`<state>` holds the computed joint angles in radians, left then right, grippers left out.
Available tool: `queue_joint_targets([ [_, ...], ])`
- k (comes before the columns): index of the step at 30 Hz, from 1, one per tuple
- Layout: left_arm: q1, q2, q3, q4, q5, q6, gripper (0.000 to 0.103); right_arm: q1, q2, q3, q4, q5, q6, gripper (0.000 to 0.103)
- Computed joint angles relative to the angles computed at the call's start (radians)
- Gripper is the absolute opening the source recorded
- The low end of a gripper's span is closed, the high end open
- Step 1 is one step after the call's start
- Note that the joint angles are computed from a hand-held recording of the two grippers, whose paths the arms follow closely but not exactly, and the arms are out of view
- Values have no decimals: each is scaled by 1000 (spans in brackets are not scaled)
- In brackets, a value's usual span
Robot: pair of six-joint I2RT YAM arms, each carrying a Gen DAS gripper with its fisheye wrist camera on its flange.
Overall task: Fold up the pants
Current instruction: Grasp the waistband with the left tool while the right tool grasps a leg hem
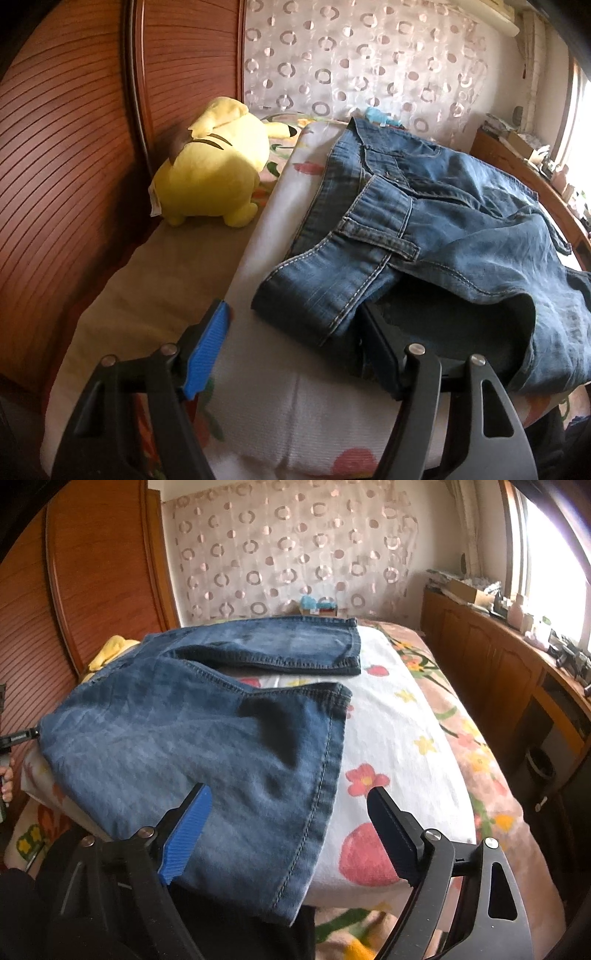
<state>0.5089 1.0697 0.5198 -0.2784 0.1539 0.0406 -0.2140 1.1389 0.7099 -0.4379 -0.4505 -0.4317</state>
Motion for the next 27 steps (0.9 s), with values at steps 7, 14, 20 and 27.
queue_joint_targets([
  [7, 9, -1, -2, 0, 4, 17, 71, -29, -1, -1, -67, -7, -68, 77],
  [14, 4, -1, -1, -2, -2, 19, 71, -59, 0, -4, -120, -23, -113, 70],
  [20, 18, -1, 1, -6, 16, 40, 70, -34, 18, -10, -114, -11, -109, 57],
  [27, 30, -14, 7, -20, 61, 55, 56, -10, 22, -20, -101, 25, -108, 46],
])
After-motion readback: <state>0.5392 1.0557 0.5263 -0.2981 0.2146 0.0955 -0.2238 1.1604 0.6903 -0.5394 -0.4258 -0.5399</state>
